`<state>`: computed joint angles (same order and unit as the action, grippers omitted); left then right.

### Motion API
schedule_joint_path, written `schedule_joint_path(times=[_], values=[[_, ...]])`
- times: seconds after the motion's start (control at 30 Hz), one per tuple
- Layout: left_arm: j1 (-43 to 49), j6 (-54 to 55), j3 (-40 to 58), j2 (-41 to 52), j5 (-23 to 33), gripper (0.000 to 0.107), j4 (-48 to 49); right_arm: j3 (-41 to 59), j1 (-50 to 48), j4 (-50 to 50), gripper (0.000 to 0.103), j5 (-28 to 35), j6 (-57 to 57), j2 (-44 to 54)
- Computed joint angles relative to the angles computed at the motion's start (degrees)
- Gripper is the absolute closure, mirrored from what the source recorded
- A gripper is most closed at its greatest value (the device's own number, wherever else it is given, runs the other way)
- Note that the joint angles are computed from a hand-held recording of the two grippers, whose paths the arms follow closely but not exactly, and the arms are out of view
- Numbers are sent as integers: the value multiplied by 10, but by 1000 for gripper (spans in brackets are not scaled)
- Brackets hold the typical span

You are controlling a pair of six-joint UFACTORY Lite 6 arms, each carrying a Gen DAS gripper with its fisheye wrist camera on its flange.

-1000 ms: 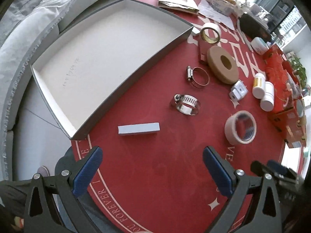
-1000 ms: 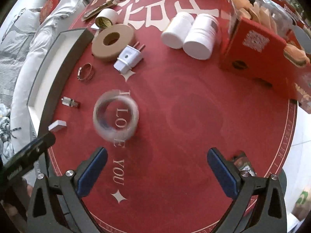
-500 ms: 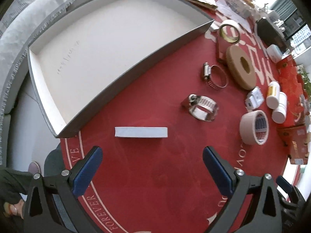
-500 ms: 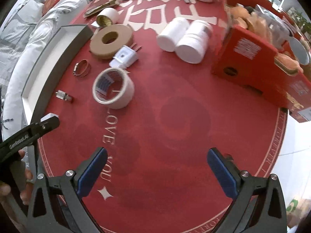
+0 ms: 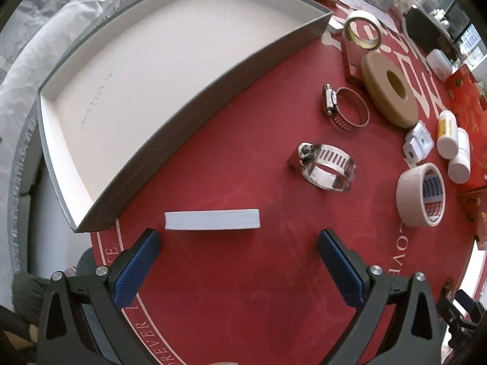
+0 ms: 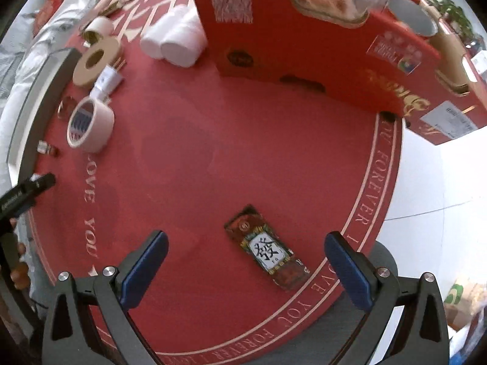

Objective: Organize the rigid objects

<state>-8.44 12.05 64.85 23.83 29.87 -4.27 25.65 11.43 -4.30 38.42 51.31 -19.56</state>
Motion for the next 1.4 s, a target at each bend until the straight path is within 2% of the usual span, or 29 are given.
schedule_joint_path(times=[0.17, 0.27, 0.33, 0.47, 0.57, 0.77, 0.83, 0.97, 1.0, 1.07, 1.1, 1.13, 1.17, 1.23, 1.27, 1.3, 1.37, 1.4], values=[[-3, 13, 0, -6, 6, 4, -21, -9, 4, 5, 0, -33, -21, 32], [25, 100, 0, -12, 19, 4, -90, -30, 1, -20, 0, -17, 4, -6], [47, 162, 9, -5, 31, 4, -131, -49, -16, -19, 0, -14, -23, -35], [63, 200, 8, -3, 32, 4, -154, -84, -12, -27, 0, -27, -68, -85], [53, 180, 0, -5, 22, 4, -137, -64, 62, -85, 0, -25, -12, -36], [10, 80, -3, 0, -7, 4, -53, -78, 127, -118, 0, -10, 63, -68], [-7, 33, 2, 7, -16, 4, -14, -87, 135, -119, 0, -3, 67, -84], [-22, -1, 28, 26, -4, 4, 3, -56, 135, -109, 0, -12, 69, -37], [-23, -5, 35, 31, 3, 4, 6, -49, 111, -115, 0, -15, 52, -31], [-29, -18, 51, 43, 13, 4, 12, -56, 117, -114, 6, -11, 52, -43], [-33, -21, 56, 47, 13, 5, 10, -55, 122, -115, 15, -3, 55, -51], [-32, -16, 51, 43, 10, 6, 7, -55, 131, -114, 28, 12, 60, -65], [-35, -10, 44, 35, 5, 12, 3, -54, 134, -114, 37, 24, 63, -77], [-37, 11, 17, 7, -8, 28, -9, -52, 140, -112, 76, 47, 75, -93], [-40, 28, 9, -3, -13, 46, -18, -52, 139, -106, 77, 58, 83, -97], [-39, 49, 1, -14, -16, 71, -27, -53, 138, -104, 77, 62, 89, -101], [-40, 75, 8, -13, -3, 103, -49, -55, 153, -111, 77, 72, 117, -110], [-31, 105, 19, -6, 15, 104, -85, -56, 162, -115, 77, 76, 129, -117]])
